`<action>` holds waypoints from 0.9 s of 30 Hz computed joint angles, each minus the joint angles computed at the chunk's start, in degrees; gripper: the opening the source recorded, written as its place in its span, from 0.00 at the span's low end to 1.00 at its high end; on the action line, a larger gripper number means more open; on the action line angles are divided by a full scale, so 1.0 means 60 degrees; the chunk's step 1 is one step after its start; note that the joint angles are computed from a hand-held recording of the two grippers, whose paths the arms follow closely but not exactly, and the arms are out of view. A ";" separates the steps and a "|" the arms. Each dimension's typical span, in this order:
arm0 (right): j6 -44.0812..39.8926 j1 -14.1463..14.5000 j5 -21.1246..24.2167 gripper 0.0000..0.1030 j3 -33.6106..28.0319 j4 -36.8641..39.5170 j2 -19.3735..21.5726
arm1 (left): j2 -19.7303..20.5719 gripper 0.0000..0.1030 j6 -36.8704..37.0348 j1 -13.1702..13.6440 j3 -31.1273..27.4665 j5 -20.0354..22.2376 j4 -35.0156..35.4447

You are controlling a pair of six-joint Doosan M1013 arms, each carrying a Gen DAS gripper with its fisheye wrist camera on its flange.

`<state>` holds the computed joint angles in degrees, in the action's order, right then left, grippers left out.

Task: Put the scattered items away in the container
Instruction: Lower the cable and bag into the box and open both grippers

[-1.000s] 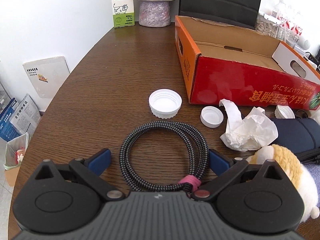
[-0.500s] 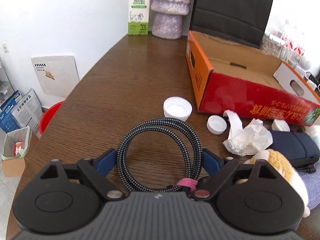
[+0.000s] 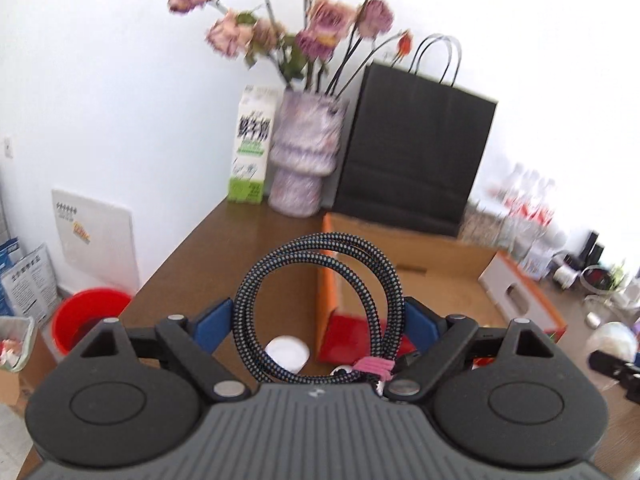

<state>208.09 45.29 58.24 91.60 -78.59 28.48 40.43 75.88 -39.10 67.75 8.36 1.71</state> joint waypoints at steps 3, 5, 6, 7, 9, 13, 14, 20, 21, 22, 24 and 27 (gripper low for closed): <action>0.0011 -0.0131 -0.0019 0.46 -0.0195 -0.0504 0.0035 | 0.0102 0.87 0.1733 -0.0087 -0.0265 -0.0280 -0.1956; -0.0019 -0.0235 -0.0010 0.46 -0.0335 -0.0793 0.0079 | 0.0254 0.87 0.3584 -0.0152 -0.0559 -0.0325 -0.3984; -0.0047 -0.0305 -0.0007 0.46 -0.0442 -0.0930 0.0122 | 0.0336 0.87 0.4118 -0.0196 -0.0708 -0.0345 -0.4523; -0.0057 -0.0374 -0.0004 0.46 -0.0533 -0.1084 0.0168 | 0.0413 0.87 0.4586 -0.0241 -0.0834 -0.0391 -0.4998; -0.0027 -0.0537 -0.0162 0.47 -0.0666 -0.1317 0.0240 | 0.0652 0.87 0.5532 -0.0304 -0.1218 -0.0373 -0.5999; -0.0191 -0.0933 -0.0523 0.47 -0.1025 -0.1458 0.0443 | 0.1241 0.87 0.3962 -0.0400 -0.2160 -0.0267 -0.4540; -0.0278 -0.1041 -0.0613 0.47 -0.1119 -0.1428 0.0512 | 0.1419 0.87 0.3006 -0.0425 -0.2456 -0.0194 -0.3522; -0.1036 -0.1625 -0.1318 0.47 -0.1569 -0.0457 0.0892 | 0.2483 0.87 0.0553 -0.0461 -0.4235 0.1073 -0.0878; -0.1286 -0.1691 -0.1379 0.47 -0.1670 -0.0164 0.0982 | 0.2676 0.87 0.0681 -0.0463 -0.4572 0.1501 -0.0889; -0.1576 -0.1752 -0.1414 0.47 -0.1773 0.0149 0.1069 | 0.2847 0.87 0.0563 -0.0465 -0.4848 0.1864 -0.0793; -0.2024 -0.1829 -0.1416 0.47 -0.1917 0.0708 0.1209 | 0.3177 0.87 0.0173 -0.0499 -0.5398 0.2581 -0.0272; -0.2508 -0.1916 -0.1501 0.47 -0.2012 0.1330 0.1330 | 0.3522 0.87 0.0185 -0.0487 -0.5972 0.3288 -0.0299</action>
<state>193.04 33.79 49.23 79.53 -70.61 36.46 61.57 77.00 -42.02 31.92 28.09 -0.08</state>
